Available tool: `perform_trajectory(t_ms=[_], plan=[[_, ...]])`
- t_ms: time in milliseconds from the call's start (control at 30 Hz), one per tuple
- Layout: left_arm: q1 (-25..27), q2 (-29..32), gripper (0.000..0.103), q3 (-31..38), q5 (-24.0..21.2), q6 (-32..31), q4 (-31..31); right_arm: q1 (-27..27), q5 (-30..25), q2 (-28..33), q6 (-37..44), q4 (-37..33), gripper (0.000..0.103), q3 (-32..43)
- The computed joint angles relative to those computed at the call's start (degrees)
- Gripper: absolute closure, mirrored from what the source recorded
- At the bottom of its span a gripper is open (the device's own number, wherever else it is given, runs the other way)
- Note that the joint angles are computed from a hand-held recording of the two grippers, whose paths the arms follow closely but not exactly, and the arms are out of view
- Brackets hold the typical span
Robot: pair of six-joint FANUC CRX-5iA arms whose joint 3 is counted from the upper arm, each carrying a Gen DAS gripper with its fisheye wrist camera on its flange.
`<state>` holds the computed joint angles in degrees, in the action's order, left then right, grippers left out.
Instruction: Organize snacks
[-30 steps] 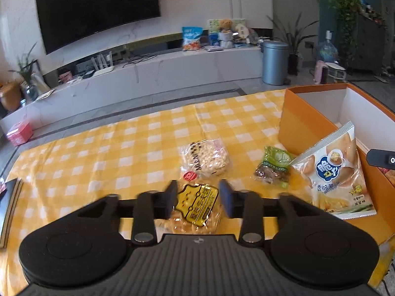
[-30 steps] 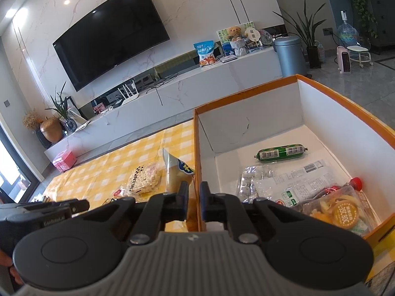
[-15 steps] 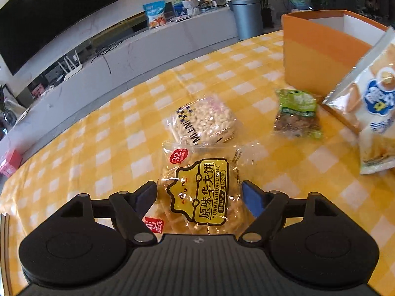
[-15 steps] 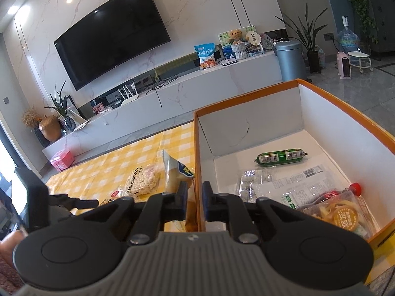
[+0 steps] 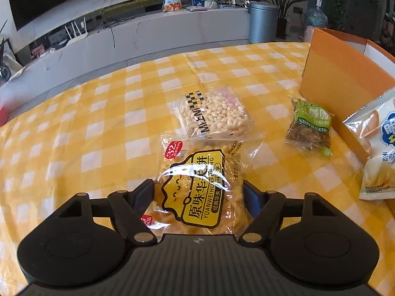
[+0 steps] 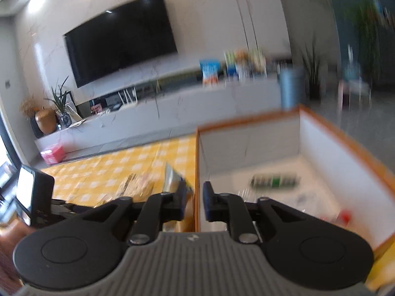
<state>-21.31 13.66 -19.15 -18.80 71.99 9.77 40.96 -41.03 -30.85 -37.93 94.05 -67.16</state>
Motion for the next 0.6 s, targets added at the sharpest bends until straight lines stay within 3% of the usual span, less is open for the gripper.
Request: perform_trajectory(t_ms=[67, 233, 367, 500, 533, 600], plan=[[0.31, -1.36, 0.018, -1.79, -0.38, -1.2, 2.43, -0.44, 2.75, 0.09, 7.13, -1.43, 0.056, 1.24], [0.19, -5.47, 0.018, -6.02, -1.37, -1.06, 3.25, -2.43, 8.37, 4.0, 22.56, -6.38, 0.048, 5.82], [0.29, -8.46, 0.017, -10.0, 0.84, -1.09, 4.11, -3.39, 7.17, 9.92, 27.38, -8.31, 0.048, 9.5], [0.22, -8.81, 0.007, -13.85, 5.44, -13.22, 11.89, -2.06, 7.63, 13.81, 36.35, -15.5, 0.056, 12.18], [0.12, -8.47, 0.004, -14.33, 6.24, -15.87, 13.42, -1.34, 6.05, 14.69, 36.2, -15.43, 0.057, 12.4], [0.03, -7.93, 0.0, -15.37, 8.41, -17.95, 15.43, 0.98, 1.4, 15.88, 35.58, -15.78, 0.07, 12.95]])
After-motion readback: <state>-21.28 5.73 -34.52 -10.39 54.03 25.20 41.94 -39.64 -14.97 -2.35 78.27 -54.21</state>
